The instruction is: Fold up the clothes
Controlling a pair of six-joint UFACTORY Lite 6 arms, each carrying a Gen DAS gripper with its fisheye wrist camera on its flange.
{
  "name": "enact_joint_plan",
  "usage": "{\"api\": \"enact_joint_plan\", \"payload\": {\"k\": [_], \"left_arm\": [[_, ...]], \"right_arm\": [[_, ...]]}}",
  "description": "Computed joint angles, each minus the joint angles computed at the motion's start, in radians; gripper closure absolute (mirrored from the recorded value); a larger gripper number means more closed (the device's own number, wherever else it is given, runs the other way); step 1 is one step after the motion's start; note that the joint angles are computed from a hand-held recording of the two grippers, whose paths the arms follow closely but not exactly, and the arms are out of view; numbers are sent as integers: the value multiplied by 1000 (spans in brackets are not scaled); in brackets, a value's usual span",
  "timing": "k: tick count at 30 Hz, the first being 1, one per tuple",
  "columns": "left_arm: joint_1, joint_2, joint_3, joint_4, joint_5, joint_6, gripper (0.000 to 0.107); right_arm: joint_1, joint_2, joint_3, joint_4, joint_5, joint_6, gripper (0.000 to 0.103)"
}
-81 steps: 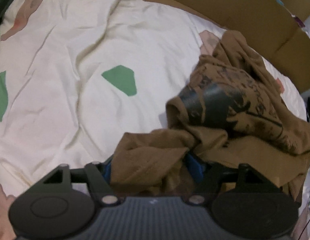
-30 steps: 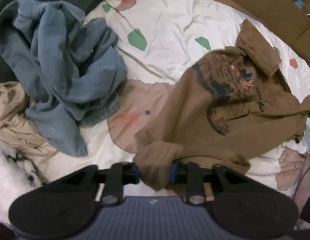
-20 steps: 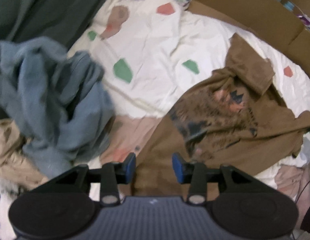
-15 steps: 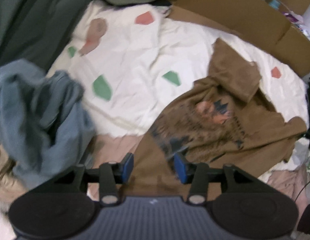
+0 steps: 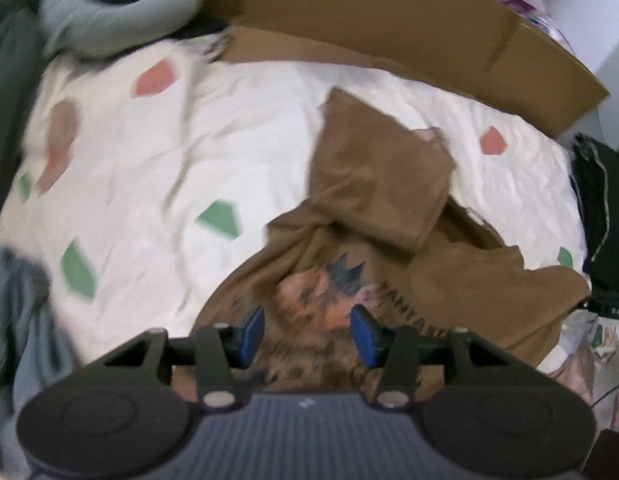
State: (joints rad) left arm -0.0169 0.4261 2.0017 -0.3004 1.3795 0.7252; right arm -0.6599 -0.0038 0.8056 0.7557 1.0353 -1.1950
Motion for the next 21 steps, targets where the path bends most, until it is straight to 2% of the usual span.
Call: {"api": "enact_joint_plan", "payload": {"k": [2,7,10,15,21], "left_arm": [[-52,4,-29,-11,-42,-1,56],[-168,32,-85,-42,-123,8,47],[-226,12,-177,-62,-210,17,39],[-309,-22,-342,-88,-354,53,38],[-364,-89,-509,-131,-492,134,33]], "right_arm": [[-1,5,0,-14,-16,20,99],[2,9,-1,-38,-53,38,99],[1,9,-5,-42,-58,31,99],[3,19,-2,-53,-61,33,99],[18,11,-18,-71,-78,44,99]]}}
